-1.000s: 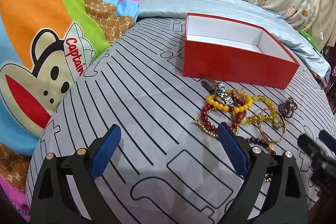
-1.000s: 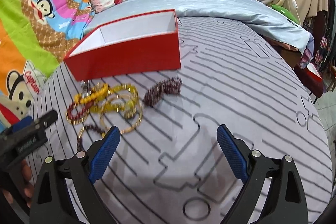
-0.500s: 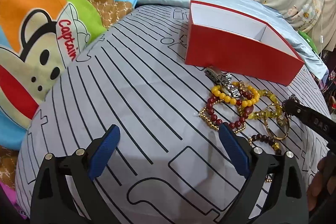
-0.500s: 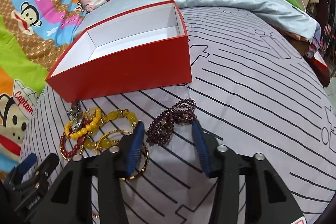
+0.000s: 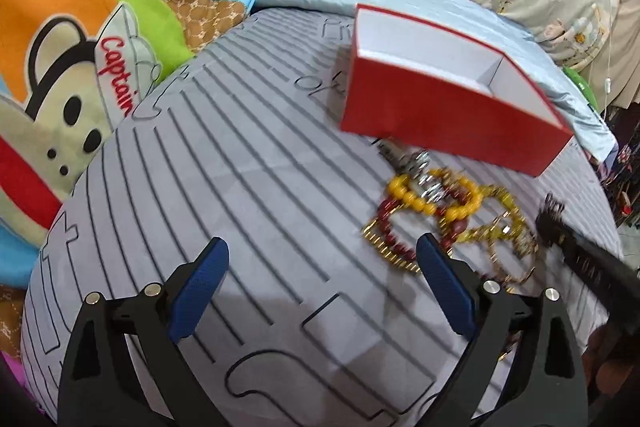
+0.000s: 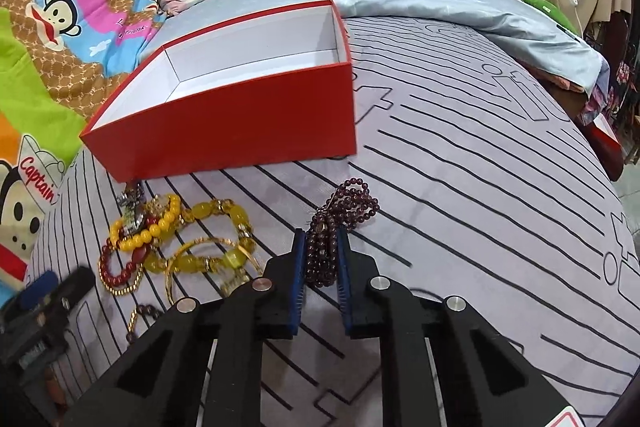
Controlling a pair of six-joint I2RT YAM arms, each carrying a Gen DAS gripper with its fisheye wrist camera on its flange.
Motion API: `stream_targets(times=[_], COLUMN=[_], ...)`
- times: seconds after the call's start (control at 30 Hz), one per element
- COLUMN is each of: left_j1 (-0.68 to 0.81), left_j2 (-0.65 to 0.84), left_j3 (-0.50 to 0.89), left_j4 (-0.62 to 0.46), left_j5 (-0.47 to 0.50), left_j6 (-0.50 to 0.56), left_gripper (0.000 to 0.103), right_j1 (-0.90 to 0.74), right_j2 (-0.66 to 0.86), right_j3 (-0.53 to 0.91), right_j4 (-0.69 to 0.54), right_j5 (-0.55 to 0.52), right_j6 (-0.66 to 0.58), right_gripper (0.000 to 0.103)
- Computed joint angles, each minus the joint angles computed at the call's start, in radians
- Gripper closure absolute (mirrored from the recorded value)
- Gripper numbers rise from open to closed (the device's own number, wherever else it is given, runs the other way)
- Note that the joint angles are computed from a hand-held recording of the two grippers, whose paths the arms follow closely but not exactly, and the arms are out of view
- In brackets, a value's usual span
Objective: Organize jewelry
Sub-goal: 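Lower the right tool onto the dark garnet bead bracelet and close it, then grasp the silver watch with the left tool while the right tool holds the garnet bracelet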
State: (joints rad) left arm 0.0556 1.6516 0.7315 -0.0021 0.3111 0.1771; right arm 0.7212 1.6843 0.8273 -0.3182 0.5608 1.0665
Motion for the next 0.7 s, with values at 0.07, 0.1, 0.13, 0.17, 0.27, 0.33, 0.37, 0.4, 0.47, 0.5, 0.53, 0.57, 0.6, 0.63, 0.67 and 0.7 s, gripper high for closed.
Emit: stream_targets(times=[0.07, 0.1, 0.13, 0.17, 0.27, 0.33, 0.37, 0.4, 0.47, 0.5, 0.53, 0.57, 0.6, 0.63, 0.67, 0.7], left_j1=[-0.023, -0.037, -0.053, -0.069, -0.106, -0.133, -0.140, -0.147, -0.152, -0.153, -0.153, -0.153, -0.153, -0.149, -0.147, -0.144], left_j2=[-0.007, -0.010, -0.005, 0.010, 0.055, 0.083, 0.097, 0.118, 0.140, 0.151, 0.163, 0.172, 0.180, 0.188, 0.190, 0.190], left_j3=[0.017, 0.025, 0.042, 0.068, 0.123, 0.145, 0.157, 0.178, 0.192, 0.201, 0.210, 0.217, 0.224, 0.231, 0.232, 0.232], left_j4=[-0.005, -0.007, -0.014, -0.028, -0.043, -0.031, -0.033, -0.042, -0.045, -0.049, -0.054, -0.059, -0.064, -0.071, -0.072, -0.071], left_j5=[0.003, -0.001, 0.000, 0.004, -0.003, -0.029, -0.030, -0.028, -0.026, -0.025, -0.020, -0.018, -0.012, 0.000, 0.007, 0.015], left_j6=[-0.013, -0.022, -0.031, -0.043, -0.075, -0.092, -0.096, -0.101, -0.106, -0.106, -0.105, -0.104, -0.106, -0.105, -0.106, -0.105], left_gripper=[0.013, 0.013, 0.013, 0.013, 0.015, 0.019, 0.023, 0.029, 0.036, 0.042, 0.045, 0.050, 0.056, 0.059, 0.064, 0.072], right_j1=[0.007, 0.010, 0.013, 0.017, 0.025, 0.029, 0.030, 0.029, 0.028, 0.028, 0.028, 0.028, 0.026, 0.026, 0.026, 0.026], right_j2=[-0.022, -0.032, -0.038, -0.047, -0.064, -0.069, -0.071, -0.073, -0.076, -0.079, -0.079, -0.079, -0.081, -0.081, -0.081, -0.081], right_j3=[-0.024, -0.036, -0.042, -0.053, -0.075, -0.082, -0.086, -0.089, -0.095, -0.098, -0.099, -0.099, -0.100, -0.100, -0.100, -0.100], right_j4=[0.000, 0.001, 0.001, 0.003, 0.012, 0.017, 0.020, 0.024, 0.033, 0.035, 0.036, 0.037, 0.038, 0.038, 0.038, 0.038], right_j5=[0.002, 0.003, 0.004, 0.005, 0.006, 0.007, 0.007, 0.006, 0.004, 0.003, 0.002, 0.002, 0.001, 0.001, 0.001, 0.001], right_j6=[0.013, 0.018, 0.022, 0.027, 0.040, 0.042, 0.043, 0.043, 0.044, 0.043, 0.043, 0.043, 0.041, 0.041, 0.041, 0.041], right_gripper=[0.089, 0.089, 0.089, 0.089, 0.089, 0.089, 0.089, 0.089, 0.089, 0.089, 0.089, 0.089, 0.089, 0.089, 0.089, 0.089])
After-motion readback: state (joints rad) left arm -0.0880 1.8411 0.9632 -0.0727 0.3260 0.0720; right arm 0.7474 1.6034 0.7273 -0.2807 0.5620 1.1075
